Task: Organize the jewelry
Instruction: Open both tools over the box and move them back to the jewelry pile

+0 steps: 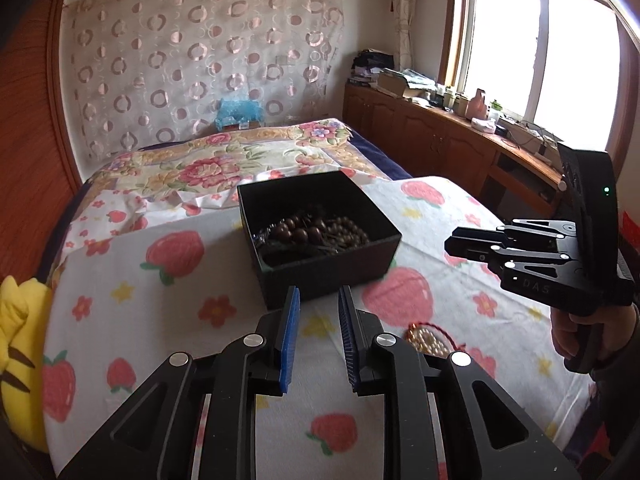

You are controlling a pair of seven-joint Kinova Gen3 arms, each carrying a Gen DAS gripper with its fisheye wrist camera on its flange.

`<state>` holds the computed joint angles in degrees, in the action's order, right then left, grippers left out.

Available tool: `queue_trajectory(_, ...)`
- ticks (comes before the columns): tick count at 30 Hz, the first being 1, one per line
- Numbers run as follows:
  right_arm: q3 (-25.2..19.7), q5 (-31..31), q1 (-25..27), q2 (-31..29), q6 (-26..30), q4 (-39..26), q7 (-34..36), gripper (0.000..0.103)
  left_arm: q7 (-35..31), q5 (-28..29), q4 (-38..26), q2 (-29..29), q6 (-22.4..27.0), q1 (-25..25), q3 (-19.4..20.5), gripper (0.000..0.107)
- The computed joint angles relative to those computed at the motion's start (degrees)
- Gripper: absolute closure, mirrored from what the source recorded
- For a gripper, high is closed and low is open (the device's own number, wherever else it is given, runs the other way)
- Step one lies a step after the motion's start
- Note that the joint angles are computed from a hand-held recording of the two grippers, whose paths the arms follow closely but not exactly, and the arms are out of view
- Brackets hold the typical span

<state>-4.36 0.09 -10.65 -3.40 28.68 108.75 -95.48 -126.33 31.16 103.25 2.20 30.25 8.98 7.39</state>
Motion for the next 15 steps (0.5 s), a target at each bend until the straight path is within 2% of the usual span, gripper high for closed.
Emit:
queue_trajectory(3, 0.0, -0.7, -0.2, 0.4, 1.3, 0.6, 0.2, 0.083, -1.4, 1.3, 2.5, -1.5, -0.5, 0.1, -0.2, 0.083)
queue_trajectory(15, 0.2, -8.8, -1.4, 1.6, 5.2, 0.6, 9.7, 0.083, 1.0, -1.5, 8.0, -3.7, -2.4, 2.6, -0.7, 0.083)
